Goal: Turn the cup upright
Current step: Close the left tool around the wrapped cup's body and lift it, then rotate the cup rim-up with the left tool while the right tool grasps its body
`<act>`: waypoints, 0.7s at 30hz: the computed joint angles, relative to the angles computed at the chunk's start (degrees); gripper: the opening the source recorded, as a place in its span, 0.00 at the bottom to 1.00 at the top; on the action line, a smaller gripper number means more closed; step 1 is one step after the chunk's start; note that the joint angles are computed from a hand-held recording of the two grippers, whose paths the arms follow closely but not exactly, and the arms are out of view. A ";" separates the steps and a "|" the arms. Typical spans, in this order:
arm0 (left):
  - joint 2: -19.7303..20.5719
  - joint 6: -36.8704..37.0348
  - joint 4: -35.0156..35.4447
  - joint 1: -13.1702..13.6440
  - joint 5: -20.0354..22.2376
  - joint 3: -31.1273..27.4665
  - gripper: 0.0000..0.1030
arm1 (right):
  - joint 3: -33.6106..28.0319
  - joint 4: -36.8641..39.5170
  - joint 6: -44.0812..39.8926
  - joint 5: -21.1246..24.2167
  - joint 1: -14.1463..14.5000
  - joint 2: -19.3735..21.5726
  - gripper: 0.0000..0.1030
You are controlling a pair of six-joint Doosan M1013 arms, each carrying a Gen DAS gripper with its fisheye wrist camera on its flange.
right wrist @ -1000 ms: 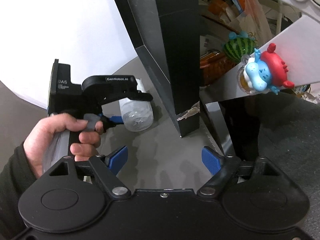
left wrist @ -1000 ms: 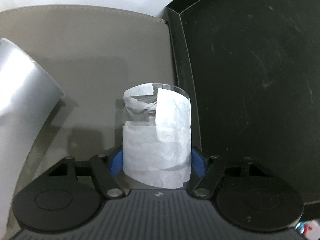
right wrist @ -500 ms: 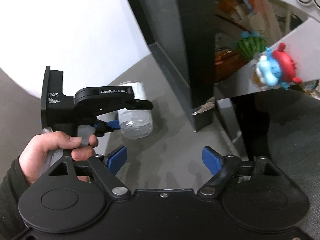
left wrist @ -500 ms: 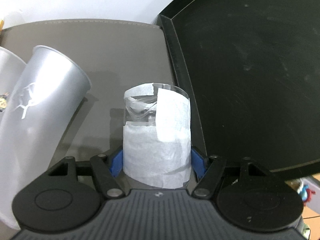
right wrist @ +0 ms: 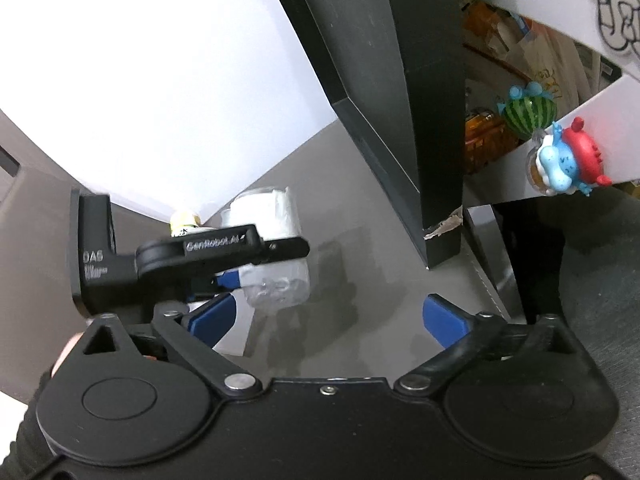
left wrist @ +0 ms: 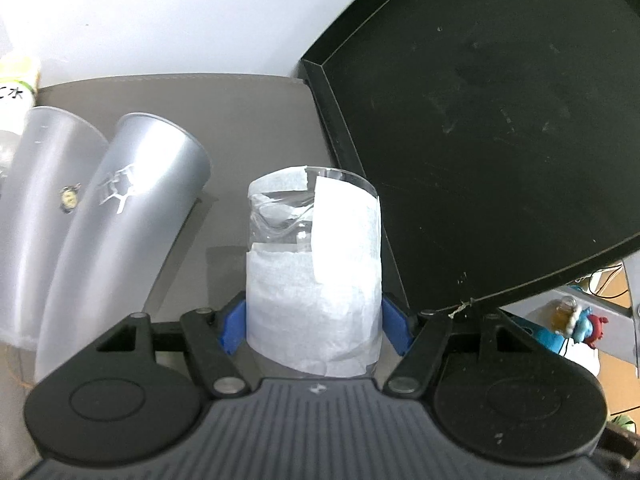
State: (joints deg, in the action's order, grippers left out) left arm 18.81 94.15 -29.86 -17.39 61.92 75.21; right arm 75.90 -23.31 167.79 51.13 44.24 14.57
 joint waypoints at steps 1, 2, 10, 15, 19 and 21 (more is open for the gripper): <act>-0.82 0.25 -0.10 0.18 -0.05 0.70 0.66 | -0.08 0.07 -0.10 0.19 0.00 -0.02 0.98; -1.20 0.47 -0.18 0.25 -0.36 1.07 0.66 | -0.08 0.14 -0.12 0.15 -0.02 -0.09 0.98; -5.05 3.01 1.32 0.42 -1.96 4.42 0.66 | -0.25 2.13 -1.15 -3.15 -0.91 -0.54 1.00; -7.59 6.50 3.18 0.07 -3.35 6.61 0.66 | -1.53 11.12 -11.60 -4.99 -2.49 -0.02 1.00; -9.59 8.87 3.61 -0.04 -4.24 8.50 0.66 | -3.13 14.79 -15.54 -4.91 -2.88 1.11 1.00; -10.33 9.30 3.64 0.10 -4.50 9.20 0.66 | -3.79 16.29 -16.93 -5.31 -2.89 1.56 1.00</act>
State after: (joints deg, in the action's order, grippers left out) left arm 8.48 103.45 -26.21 -17.29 57.42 84.42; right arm 72.12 -7.02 150.86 45.82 41.35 16.13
